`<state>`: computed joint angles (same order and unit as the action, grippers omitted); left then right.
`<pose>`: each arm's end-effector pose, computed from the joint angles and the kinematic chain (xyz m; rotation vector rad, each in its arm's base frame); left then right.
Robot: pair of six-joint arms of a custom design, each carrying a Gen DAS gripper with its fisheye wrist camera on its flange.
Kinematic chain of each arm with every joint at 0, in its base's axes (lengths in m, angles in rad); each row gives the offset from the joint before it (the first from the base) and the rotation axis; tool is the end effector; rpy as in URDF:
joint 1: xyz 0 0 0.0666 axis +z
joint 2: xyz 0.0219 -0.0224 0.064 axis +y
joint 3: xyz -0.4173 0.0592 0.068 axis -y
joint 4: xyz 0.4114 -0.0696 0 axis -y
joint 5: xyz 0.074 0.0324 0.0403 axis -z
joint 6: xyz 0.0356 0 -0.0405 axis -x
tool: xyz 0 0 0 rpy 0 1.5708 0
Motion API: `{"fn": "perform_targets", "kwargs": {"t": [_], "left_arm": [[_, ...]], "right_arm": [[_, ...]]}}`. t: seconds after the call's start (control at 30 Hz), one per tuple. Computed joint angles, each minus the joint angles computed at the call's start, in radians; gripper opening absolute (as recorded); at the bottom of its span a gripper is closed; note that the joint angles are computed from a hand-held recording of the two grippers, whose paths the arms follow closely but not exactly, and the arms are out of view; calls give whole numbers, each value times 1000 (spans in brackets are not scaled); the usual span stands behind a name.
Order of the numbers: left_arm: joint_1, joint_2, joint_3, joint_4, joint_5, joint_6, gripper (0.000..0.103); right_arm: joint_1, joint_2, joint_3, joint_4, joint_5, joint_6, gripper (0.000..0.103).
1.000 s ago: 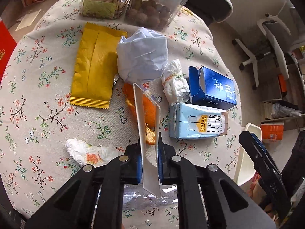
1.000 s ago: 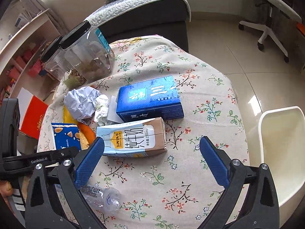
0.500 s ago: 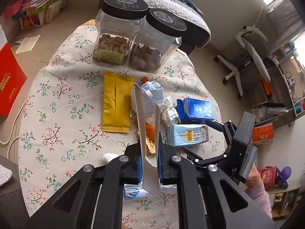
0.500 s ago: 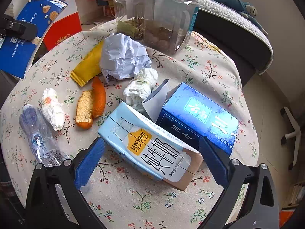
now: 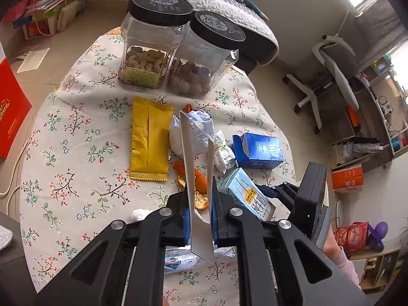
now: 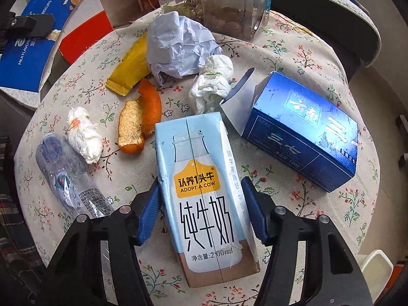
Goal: Collect trash
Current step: 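Lift the milk carton with the right tool and carry it over the bin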
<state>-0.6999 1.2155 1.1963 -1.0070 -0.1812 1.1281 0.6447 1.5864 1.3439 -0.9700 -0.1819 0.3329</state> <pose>0.3160 -0.2583 0.4442 -0.6253 2.5611 -0.4366 0.4230 0.3256 0.3458 -1.3544 2.4482 0.3307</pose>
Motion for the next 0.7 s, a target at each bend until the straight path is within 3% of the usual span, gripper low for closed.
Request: {"fn": "perform_targets", "kwargs": {"t": [0.3, 0.57, 0.7], "left_arm": [[-49, -8, 29, 7, -98, -10, 12], [-158, 39, 125, -45, -379, -36, 12], [-197, 76, 164, -81, -509, -11, 12]], "right_arm": [[-2, -158, -45, 139, 16, -203, 57], [-19, -309, -114, 308, 108, -452, 58], [-26, -362, -175, 407, 181, -511, 58]]}}
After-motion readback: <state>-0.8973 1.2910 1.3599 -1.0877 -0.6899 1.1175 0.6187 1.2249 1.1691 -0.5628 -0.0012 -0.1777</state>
